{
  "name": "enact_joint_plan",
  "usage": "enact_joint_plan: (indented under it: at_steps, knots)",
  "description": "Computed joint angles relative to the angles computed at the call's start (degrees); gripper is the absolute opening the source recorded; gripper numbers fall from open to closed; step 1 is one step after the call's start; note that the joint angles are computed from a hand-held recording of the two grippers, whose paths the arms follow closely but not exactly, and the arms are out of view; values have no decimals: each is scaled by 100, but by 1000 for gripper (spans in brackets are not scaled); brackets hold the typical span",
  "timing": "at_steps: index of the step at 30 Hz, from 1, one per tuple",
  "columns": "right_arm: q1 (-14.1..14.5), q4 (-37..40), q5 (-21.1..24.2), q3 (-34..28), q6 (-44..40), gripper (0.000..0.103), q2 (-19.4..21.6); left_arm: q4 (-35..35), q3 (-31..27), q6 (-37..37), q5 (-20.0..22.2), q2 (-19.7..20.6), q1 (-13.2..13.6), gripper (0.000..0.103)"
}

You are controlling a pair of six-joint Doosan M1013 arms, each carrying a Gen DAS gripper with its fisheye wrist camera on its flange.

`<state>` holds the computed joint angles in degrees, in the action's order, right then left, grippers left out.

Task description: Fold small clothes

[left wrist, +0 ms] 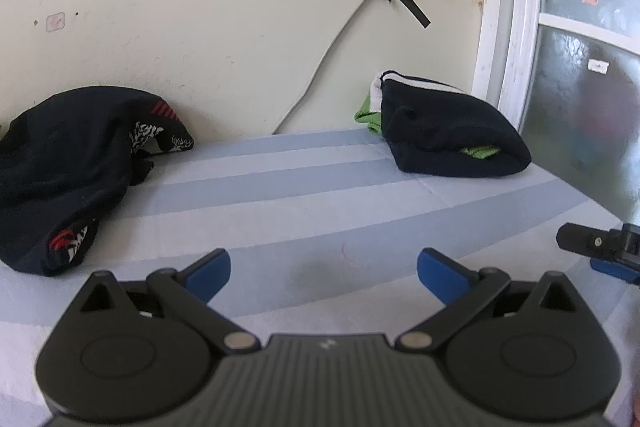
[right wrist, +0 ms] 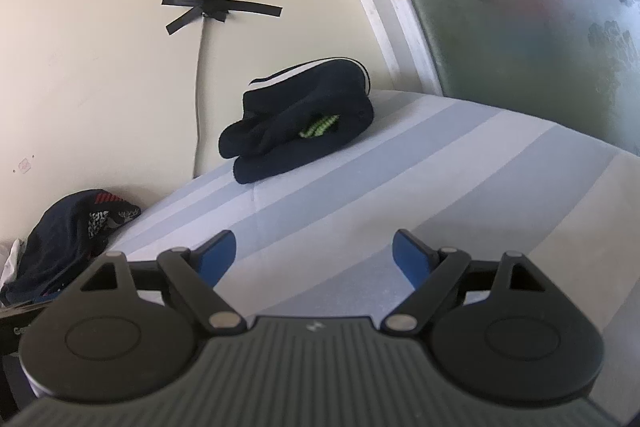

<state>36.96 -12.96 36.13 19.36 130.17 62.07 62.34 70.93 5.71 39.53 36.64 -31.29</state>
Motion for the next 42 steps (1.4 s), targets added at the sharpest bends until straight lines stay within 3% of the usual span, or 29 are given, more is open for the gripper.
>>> enact_joint_plan:
  at_steps: [13,29,42]
  knots:
    - [-14,11,41,-22,181,88,13,134,-40,100,169,28,-54,103]
    - [-16,74,110,-81,169,90,34,-19,27,193,-70,-29,8,103]
    - [-20,85,31,-6,126,90,-1,254,30,13,102,-11,-43,103]
